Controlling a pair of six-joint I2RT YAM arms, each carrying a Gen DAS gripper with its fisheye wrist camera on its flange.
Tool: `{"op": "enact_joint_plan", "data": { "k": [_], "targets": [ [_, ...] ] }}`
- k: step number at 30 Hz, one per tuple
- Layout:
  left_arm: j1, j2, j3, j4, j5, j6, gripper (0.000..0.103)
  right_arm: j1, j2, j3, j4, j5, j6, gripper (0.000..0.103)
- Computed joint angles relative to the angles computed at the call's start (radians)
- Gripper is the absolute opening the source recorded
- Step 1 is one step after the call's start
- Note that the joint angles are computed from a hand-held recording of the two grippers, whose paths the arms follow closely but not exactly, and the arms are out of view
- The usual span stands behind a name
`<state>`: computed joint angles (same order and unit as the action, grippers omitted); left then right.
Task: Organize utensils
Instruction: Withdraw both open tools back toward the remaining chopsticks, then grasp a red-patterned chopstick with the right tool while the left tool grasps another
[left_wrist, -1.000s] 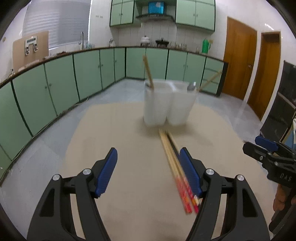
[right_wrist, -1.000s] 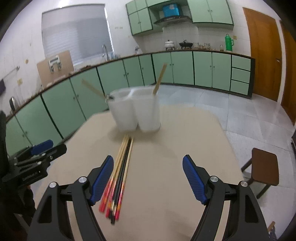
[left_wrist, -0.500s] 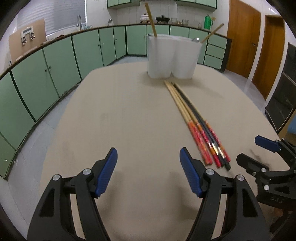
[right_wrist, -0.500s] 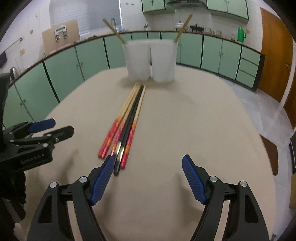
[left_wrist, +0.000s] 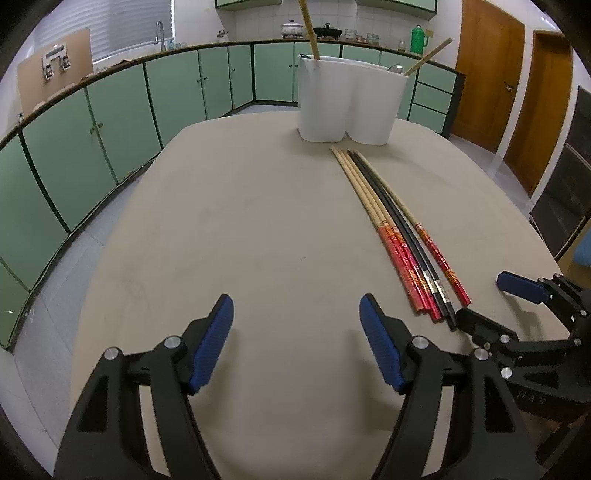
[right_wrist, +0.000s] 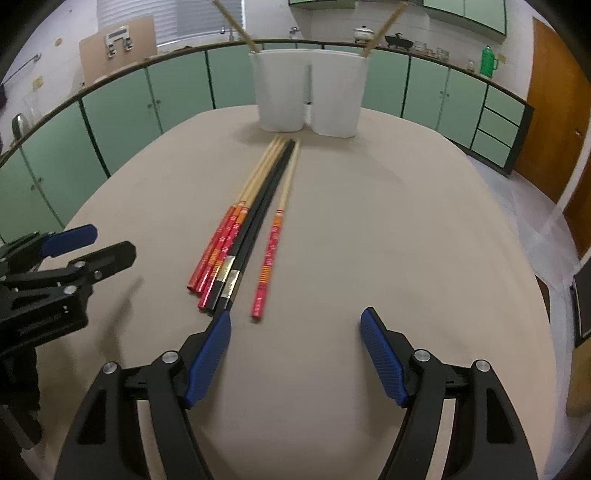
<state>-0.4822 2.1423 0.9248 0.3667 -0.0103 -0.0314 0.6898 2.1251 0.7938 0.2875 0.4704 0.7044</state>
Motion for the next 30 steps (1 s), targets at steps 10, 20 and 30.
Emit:
{"op": "enact_joint_plan", "data": {
  "k": [10,20,30],
  "targets": [
    [-0.007,0.006,0.01,-0.012,0.016,0.001,0.069,0.01,0.011,0.033,-0.008,0.004,-0.018,0.013],
    [-0.067,0.037,0.043,-0.04,0.038,-0.015,0.069,-0.022,-0.023,-0.041,0.053,-0.017,-0.025,0.006],
    [-0.115,0.097,0.126,-0.089,-0.018,-0.034,0.069,-0.038,-0.037,-0.093,0.108,-0.031,-0.017,0.006]
  ]
}}
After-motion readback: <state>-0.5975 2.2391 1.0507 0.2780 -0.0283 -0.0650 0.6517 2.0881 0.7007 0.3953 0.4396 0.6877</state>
